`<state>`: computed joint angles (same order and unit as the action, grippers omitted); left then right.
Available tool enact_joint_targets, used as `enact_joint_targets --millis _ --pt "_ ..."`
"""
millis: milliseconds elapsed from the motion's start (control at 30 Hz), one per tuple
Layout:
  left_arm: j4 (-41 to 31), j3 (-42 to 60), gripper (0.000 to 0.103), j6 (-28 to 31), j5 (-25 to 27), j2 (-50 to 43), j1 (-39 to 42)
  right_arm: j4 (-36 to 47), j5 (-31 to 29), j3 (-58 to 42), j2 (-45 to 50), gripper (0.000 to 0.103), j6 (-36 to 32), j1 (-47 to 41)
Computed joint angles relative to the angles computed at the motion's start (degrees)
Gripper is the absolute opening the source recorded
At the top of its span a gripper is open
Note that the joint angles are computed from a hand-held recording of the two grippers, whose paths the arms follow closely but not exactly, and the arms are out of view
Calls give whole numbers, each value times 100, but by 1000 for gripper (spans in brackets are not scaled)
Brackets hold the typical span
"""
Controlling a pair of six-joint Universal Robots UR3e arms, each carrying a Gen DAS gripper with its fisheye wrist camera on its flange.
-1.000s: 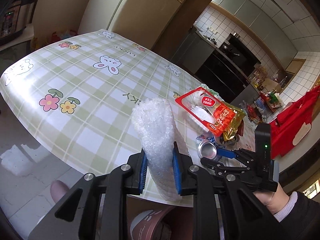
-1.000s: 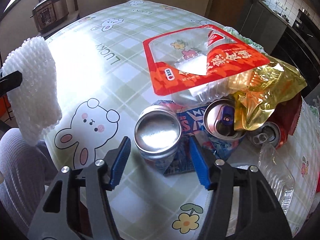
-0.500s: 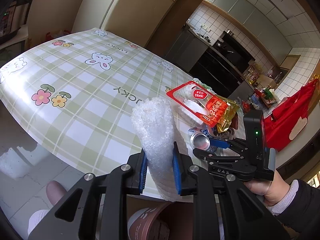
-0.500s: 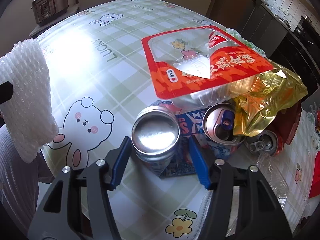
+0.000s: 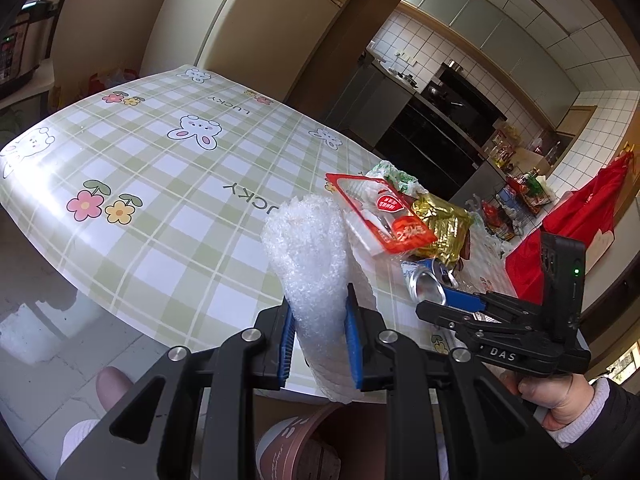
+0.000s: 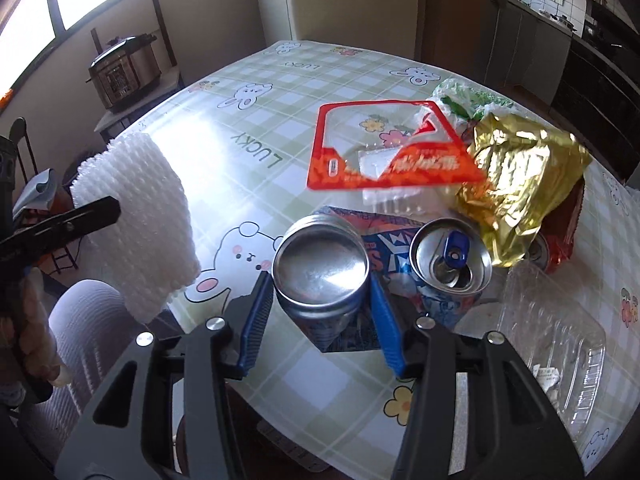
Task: Collect trash
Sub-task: 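Lift the foam net with the left tool while the right tool grasps two crushed cans, then lower the cans into the brown bin and open the right tool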
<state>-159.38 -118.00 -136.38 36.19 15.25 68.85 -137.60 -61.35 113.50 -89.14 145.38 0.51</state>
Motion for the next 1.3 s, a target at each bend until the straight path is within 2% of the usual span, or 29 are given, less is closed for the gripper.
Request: enact_joint_targets --millis 500,767,1000,1300 --pt "957 342 22 -737 -1 -321 -567 615 698 576 -1366 50 -220 -659" --pt "1578 407 22 -1276 13 -446 -924 1384 1022 651 -2179 50 -639 -1182" --pt "1590 643 22 -1346 -14 -586 -1033 2154 1249 650 -2770 50 -1059 -1702" --pt "1103 1223 22 -993 -127 -813 -952 3485 1647 570 -3566 50 -1888 -2429"
